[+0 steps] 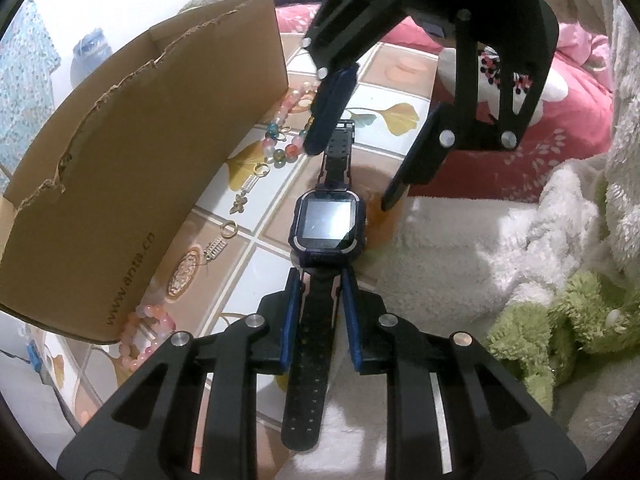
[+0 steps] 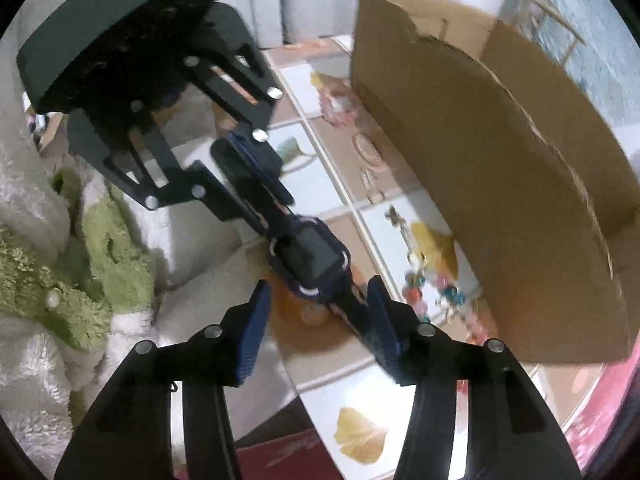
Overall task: Organize jewelry
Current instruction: 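Bring the left tool to the smartwatch and close on it while the right tool holds it, then lift the smartwatch with the left tool away from the right tool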
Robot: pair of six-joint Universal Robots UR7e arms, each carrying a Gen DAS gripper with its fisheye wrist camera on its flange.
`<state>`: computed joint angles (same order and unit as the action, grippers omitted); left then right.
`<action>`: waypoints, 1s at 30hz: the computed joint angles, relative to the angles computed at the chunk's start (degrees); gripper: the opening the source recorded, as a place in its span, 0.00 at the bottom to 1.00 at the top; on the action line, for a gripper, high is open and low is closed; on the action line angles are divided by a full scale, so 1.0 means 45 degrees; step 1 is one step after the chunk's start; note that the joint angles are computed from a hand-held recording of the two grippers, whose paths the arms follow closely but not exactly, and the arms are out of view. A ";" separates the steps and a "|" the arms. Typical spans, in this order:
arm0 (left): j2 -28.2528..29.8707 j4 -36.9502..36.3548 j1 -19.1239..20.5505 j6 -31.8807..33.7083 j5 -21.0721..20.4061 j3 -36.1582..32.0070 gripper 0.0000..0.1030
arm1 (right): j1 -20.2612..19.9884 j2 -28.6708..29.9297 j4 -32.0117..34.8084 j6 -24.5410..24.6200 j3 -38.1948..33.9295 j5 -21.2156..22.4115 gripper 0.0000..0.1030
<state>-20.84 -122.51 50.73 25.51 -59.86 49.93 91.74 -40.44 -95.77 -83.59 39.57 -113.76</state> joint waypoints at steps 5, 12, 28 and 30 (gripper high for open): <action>0.0027 -0.0148 -0.0028 0.0278 0.0190 0.0041 0.20 | 0.0060 0.0305 -0.0474 -0.1017 0.0089 -0.0375 0.48; -0.0028 -0.0419 0.0055 0.0368 0.0158 0.0160 0.20 | 0.0159 0.0766 0.0372 -0.1086 -0.0500 -0.0565 0.48; -0.0231 -0.1587 -0.0017 0.1155 0.0362 0.0962 0.20 | 0.0279 0.2566 0.3089 0.0611 -0.3891 -0.0744 0.47; -0.0286 -0.1808 -0.0042 0.1250 0.0428 0.1153 0.20 | 0.0294 0.2643 0.2996 0.0656 -0.3971 -0.0732 0.46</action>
<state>-22.13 -130.64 50.54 31.13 -57.93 55.12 93.06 -28.54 -82.29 -80.64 21.70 -117.05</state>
